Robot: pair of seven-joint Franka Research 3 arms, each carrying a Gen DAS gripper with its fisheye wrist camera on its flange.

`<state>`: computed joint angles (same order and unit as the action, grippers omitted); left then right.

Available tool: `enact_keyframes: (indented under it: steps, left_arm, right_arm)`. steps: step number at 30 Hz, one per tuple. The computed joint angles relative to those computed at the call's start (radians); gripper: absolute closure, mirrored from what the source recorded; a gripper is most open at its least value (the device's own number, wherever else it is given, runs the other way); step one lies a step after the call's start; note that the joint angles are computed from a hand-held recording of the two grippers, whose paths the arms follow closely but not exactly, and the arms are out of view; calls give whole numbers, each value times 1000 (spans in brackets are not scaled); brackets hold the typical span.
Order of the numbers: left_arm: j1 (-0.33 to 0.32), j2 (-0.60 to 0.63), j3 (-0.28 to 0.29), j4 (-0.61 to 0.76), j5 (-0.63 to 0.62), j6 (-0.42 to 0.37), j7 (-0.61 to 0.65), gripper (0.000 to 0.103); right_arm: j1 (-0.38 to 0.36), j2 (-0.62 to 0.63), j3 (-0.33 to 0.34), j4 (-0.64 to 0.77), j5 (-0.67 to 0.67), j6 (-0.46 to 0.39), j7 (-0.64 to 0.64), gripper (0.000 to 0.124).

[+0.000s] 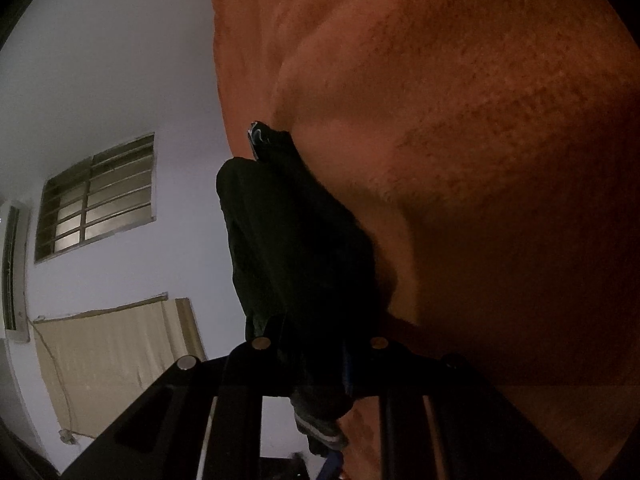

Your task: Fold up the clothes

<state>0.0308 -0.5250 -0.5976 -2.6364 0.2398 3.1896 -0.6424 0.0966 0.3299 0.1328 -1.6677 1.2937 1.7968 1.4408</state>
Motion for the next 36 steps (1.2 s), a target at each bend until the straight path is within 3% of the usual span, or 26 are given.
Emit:
enact_keyframes:
  steps: [2,4,5,7,9,11,13,15,16,19,20,21,25,26,27,29,31,32,33,36]
  left_arm:
    - [49,31,-24,34,71,-24,-81,55]
    - [190,57,-137,52,-10,10,-71,54]
    - [250,31,-183,38,9,38,-155,52]
    - [280,8,-222,18,-19,39,-193,42]
    - [292,-10,-242,-2,-35,35,-232,37]
    - [303,-27,-262,-19,-47,29,-275,37]
    - [376,-101,-335,-19,-45,-3,-333,38]
    - [416,-196,-375,-12,-27,-109,-382,44]
    - [409,-230,-368,-11,-47,-182,-350,59]
    - [381,-292,-286,-64,29,-222,-391,81]
    - [339,-346,-239,-100,45,-262,-379,88]
    - [305,-400,-197,-132,64,-302,-364,103]
    - [200,-551,-38,-217,146,-390,-285,103]
    - [147,-554,12,-227,167,-425,-305,101]
    - [112,-521,26,-221,118,-436,-293,100]
    - [22,-435,81,-195,65,-476,-310,86]
    - [-33,-405,65,-196,25,-443,-409,39]
    - [-45,-382,51,-191,18,-409,-453,30]
    - [-57,-339,57,-176,30,-364,-452,25]
    - [-75,-198,76,-107,74,-231,-404,25]
  right_arm:
    - [-1,5,1,6,-2,-8,2,110]
    - [-5,9,1,8,-2,-17,-2,110]
    - [-7,11,1,8,-3,-22,-5,109]
    - [-9,18,0,14,-13,-33,-17,109]
    - [-13,31,1,27,-20,-49,-14,109]
    - [-17,34,2,32,-20,-59,-10,109]
    - [-18,36,3,37,-24,-62,-10,109]
    - [-19,38,4,41,-28,-60,-11,109]
    - [-19,35,2,40,-28,-53,-11,109]
    - [-22,17,1,5,9,-9,5,109]
    - [-22,13,0,1,10,-6,7,109]
    - [-21,9,0,-4,11,-3,9,109]
    - [-29,3,-4,-10,24,-30,21,109]
    - [-32,3,-5,-12,28,-39,23,109]
    - [-34,3,-6,-12,29,-44,23,109]
    - [-34,3,-7,-15,31,-46,22,109]
    - [-35,3,-9,-18,32,-50,21,109]
    - [-35,3,-9,-19,32,-52,20,109]
    - [-35,2,-10,-20,31,-53,19,109]
    - [-35,3,-11,-18,30,-55,15,109]
